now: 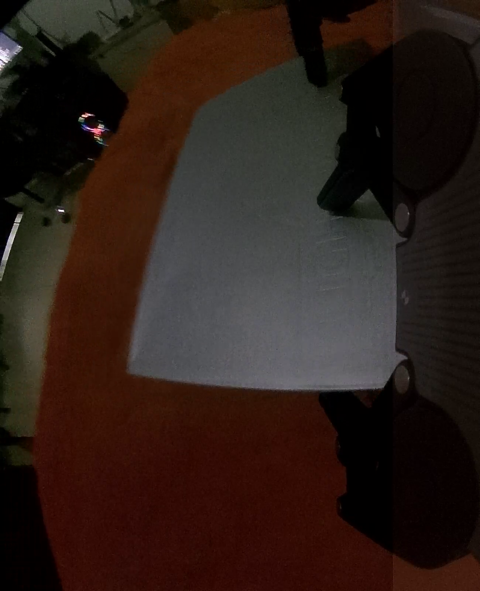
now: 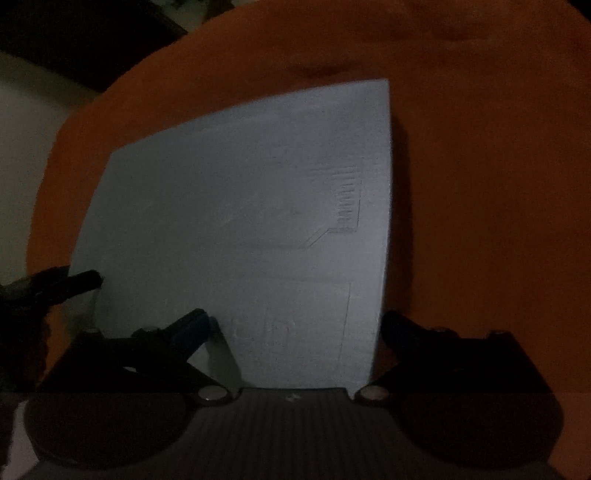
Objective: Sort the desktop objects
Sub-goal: 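Close both grippers on the edge of the white board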
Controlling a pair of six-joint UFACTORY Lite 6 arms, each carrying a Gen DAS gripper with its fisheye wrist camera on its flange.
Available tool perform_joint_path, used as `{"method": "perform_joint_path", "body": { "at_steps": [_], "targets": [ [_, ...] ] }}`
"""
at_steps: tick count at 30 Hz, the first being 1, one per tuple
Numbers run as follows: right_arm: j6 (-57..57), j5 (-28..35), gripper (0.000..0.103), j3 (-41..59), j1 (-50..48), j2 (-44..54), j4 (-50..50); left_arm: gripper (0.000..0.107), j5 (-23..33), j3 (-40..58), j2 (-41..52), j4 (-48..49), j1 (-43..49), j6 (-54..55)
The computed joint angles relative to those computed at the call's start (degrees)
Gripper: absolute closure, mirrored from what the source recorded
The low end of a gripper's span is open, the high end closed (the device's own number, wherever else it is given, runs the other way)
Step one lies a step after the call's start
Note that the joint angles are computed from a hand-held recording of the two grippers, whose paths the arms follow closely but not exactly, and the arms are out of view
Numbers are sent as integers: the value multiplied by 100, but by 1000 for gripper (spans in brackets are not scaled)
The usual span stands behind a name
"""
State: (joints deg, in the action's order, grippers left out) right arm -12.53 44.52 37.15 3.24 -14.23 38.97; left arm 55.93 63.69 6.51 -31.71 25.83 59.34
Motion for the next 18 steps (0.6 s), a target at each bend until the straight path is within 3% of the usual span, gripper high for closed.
{"method": "perform_joint_path", "body": {
  "at_steps": [18],
  "targets": [
    [1350, 1325, 0, -319, -56, -2565, -746, 4, 1607, 376, -1126, -54, 977, 179]
  ]
}}
